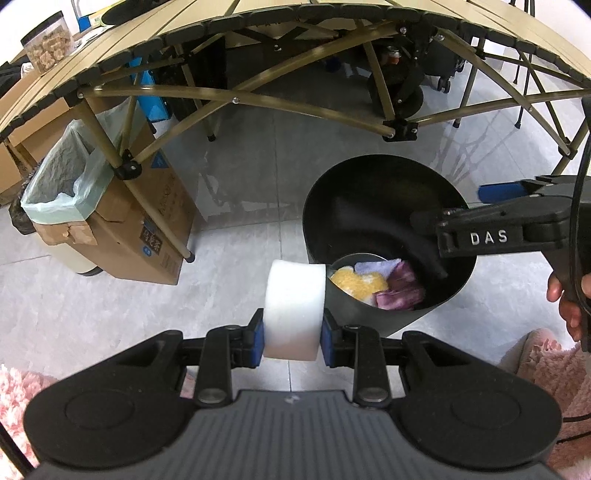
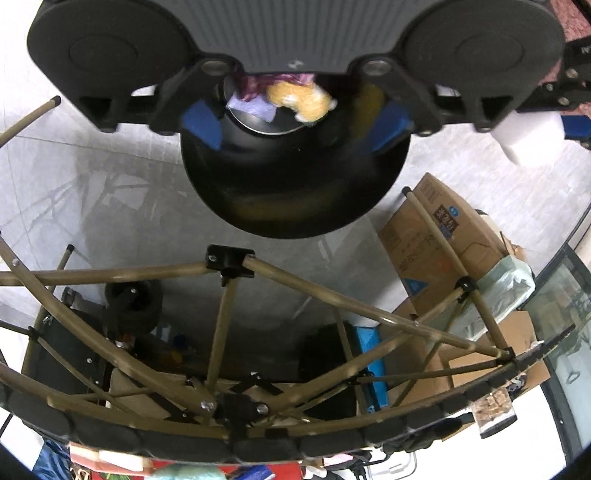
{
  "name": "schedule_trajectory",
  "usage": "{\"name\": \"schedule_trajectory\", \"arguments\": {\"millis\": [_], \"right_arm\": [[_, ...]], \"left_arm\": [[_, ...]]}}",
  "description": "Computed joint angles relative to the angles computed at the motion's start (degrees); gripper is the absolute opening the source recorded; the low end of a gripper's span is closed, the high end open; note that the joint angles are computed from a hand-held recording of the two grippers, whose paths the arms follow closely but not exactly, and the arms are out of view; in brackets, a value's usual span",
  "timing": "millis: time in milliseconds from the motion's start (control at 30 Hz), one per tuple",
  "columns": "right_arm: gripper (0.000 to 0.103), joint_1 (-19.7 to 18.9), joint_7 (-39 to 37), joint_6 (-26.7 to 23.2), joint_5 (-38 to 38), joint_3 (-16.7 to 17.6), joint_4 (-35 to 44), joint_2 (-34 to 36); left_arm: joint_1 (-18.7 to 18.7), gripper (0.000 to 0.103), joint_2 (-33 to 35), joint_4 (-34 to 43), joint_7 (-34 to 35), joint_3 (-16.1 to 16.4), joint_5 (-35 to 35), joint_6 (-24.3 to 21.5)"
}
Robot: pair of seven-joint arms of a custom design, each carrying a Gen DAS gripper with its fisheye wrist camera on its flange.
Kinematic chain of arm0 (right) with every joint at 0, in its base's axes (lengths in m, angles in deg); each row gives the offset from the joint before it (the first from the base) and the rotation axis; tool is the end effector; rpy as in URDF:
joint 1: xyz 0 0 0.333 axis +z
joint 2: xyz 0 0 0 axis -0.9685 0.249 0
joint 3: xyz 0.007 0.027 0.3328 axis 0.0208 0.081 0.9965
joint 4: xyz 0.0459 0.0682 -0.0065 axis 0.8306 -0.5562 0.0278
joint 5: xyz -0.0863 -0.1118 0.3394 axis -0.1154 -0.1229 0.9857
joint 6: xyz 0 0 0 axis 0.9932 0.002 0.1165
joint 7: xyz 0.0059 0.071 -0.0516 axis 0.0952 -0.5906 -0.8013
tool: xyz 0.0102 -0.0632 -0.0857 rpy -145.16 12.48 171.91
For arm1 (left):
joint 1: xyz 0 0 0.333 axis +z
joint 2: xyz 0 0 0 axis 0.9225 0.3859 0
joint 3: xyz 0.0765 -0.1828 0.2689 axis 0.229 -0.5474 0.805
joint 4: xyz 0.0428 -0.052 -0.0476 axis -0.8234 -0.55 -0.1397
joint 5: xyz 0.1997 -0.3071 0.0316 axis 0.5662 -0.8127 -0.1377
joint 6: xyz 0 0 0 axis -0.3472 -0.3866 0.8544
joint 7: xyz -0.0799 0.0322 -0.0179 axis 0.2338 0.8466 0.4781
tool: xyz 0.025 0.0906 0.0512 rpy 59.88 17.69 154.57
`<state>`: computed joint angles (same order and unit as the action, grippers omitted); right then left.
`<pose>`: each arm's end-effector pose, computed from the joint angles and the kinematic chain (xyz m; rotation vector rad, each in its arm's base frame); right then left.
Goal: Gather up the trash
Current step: 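Lower the left gripper into the bin and open it to drop the foam roll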
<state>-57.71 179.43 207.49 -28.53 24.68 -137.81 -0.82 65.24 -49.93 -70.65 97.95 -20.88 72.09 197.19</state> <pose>0.5300 0.2190 0.4731 -1.9212 1.6513 -0.3302 0.4738 -0.0825 0.5141 -1.7007 2.1637 -0.4005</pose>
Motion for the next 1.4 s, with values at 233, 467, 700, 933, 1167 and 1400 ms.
{"name": "schedule_trajectory", "arguments": {"millis": [233,467,700,933,1167,1400], "right_arm": [[0.103,0.2,1.2,-1.4,-2.7,-0.3,0.0,-0.5],[0.103,-0.1,0.5,-2.2,-2.5,-0.3,-0.1,-1.3],[0.103,-0.3,2.5,-2.9,-5.9,-0.7,-0.7,-2.9],[0.103,-1.4,6.4,-4.2,-12.1,-1.2,-1.5,-4.7],[0.103,-3.3,11.8,-5.6,-18.0,-1.5,-2.1,-6.3],[0.103,-5.3,17.1,-7.9,-23.6,-1.8,-1.8,-7.1]], "left_arm": [[-0.1,0.029,-0.2,0.2,-0.9,-0.4,1.1,-0.3],[-0.5,0.029,0.4,0.9,-1.2,-0.6,1.7,0.3],[-1.2,0.029,1.0,1.8,-1.4,-1.2,2.0,1.0],[-2.3,0.029,2.9,3.5,-0.9,-1.6,1.6,1.9],[-3.7,0.029,6.2,5.8,1.1,-1.9,-0.1,3.9],[-4.8,0.029,9.8,8.1,3.9,-2.1,-2.7,5.3]]}}
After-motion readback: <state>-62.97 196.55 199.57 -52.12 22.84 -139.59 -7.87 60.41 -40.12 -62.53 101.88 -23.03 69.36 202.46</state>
